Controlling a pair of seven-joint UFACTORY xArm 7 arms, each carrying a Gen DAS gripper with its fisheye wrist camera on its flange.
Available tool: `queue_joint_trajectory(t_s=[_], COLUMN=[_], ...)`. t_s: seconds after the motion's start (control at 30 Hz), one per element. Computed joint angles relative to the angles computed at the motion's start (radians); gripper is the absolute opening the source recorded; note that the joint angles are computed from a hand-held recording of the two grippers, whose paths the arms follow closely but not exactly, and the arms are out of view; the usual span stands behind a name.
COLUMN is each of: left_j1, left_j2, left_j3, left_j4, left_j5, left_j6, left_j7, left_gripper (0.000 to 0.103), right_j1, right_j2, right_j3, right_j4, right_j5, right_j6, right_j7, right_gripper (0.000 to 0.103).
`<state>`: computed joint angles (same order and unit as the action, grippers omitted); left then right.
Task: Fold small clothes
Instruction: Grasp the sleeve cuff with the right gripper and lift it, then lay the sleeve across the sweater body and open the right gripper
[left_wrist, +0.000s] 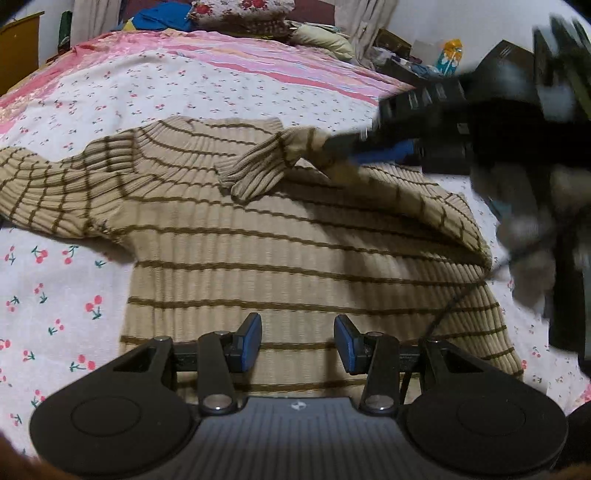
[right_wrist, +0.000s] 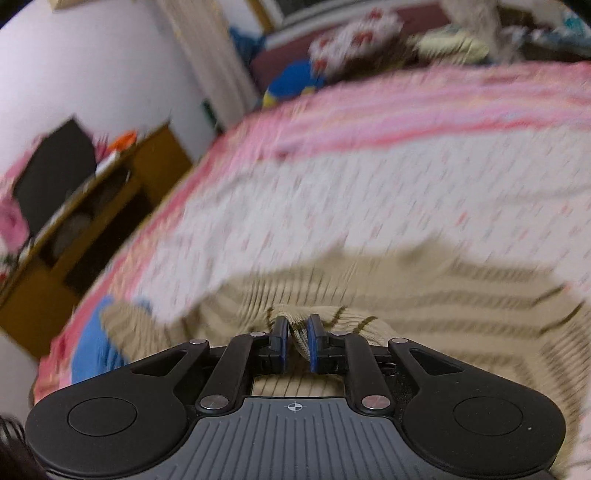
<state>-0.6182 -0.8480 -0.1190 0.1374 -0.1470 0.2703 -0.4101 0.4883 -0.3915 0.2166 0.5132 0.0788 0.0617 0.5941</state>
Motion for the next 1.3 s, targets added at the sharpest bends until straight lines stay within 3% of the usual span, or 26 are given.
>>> queue_joint_trajectory(t_s=[0.17,0.37,0.53,0.63,0.77,1.0,1.3], left_j1=[-0.003,-0.011,-0.002,-0.003,0.015,0.044,0.065], left_j2=[-0.013,-0.016,-0.027,-0.018,0.008,0.047,0.063], left_j3=[0.027,0.056,0.048,0.044,0.016,0.014,0.029], left_j4=[-0.024,-0.033,-0.039,-0.033,-0.017,0.007,0.011], left_j5=[0.000,-0.011,-0.013,-0.008,0.013,0.035,0.039], left_j6=[-0.020,-0.033,-0.036,-0.041,-0.048,-0.063,-0.048], left_j7=[0.023,0.051,0.050,0.053,0.054,0.068,0.091], left_gripper=[0.048,0.048,0.048,0.048,0.048,0.048,0.048], right_j1=[0.170,0.082,-0.075,-0.145,-0.185,-0.197,-0.219], right_j2=[-0.053,-0.222,-0.358,-0.419,-0.372,-0.351,-0.172], right_j3=[-0.116,-0.013,0.110,0.147,0.169,0.214,0.260], right_j4=[-0.063,-0.150,-0.203,-0.236,-0.231,-0.198,-0.058], right_j5=[0.075,0.030,-0.052,-0.101,-0.163,-0.264,-0.375], right_j6=[0.025,0.107,0.185,0.245,0.324,0.300,0.212], right_j7=[-0.117,-0.098,0.026,0.105,0.171,0.264,0.249], right_gripper=[0.024,0.028,0.028,0.028,0.028,0.028,0.028])
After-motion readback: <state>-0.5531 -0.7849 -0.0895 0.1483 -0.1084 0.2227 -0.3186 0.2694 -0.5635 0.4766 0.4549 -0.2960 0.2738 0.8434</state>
